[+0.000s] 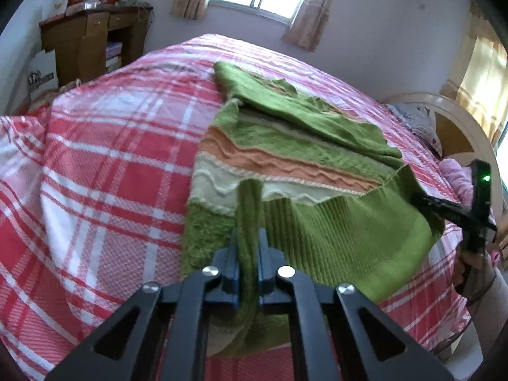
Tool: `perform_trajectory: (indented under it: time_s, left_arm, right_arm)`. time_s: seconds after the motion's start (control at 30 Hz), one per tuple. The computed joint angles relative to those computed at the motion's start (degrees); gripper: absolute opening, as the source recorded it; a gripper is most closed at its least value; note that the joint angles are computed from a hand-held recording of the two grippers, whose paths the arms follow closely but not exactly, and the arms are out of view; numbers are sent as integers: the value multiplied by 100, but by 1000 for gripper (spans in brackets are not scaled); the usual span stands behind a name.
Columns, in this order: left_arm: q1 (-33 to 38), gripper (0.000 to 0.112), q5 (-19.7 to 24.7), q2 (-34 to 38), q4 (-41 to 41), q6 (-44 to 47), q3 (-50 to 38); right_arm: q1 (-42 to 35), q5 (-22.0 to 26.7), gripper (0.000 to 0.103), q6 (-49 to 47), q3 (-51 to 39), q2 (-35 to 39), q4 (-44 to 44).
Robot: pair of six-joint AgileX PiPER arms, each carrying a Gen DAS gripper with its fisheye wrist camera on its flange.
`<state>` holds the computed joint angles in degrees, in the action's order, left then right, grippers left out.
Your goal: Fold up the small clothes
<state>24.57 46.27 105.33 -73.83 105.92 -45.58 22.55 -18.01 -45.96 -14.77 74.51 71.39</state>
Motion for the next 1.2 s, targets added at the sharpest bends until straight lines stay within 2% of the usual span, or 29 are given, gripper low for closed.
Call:
perform_trajectory:
  time_s: [0.13, 0.23, 0.43, 0.5, 0.6, 0.83, 1.03, 1.2]
  left_arm:
    - [68, 7, 321, -263, 18, -319, -153]
    - [-49, 7, 380, -359, -55, -584, -362]
    - [-530, 6, -28, -331, -188, -917, -723]
    - [-679, 6, -160, -312, -127, -1126, -848]
    - [-910, 6, -392, -260, -115, -1367, -1090]
    - [-1287, 6, -608, 5, 29, -2070, -1815]
    - [-1619, 6, -795, 442, 281, -2785, -2622]
    - [-1853, 5, -776, 1000, 665, -3572, -3579]
  right_arm:
    - [236, -243, 6, -1067, 147, -1024, 1455]
    - [333, -494, 6, -1758, 80, -1563, 2249]
    - [537, -996, 6, -2202, -244, -1533, 2540]
    - [469, -1008, 6, -2348, -314, -1553, 2587]
    - [154, -806, 6, -2475, -396, -1609, 2560]
    - [-610, -419, 6, -2657, -773, -1391, 2291]
    - [-1382, 112, 6, -2676, -1375, -788, 1847]
    - [-1849, 438, 6, -2424, -1970, -87, 1312]
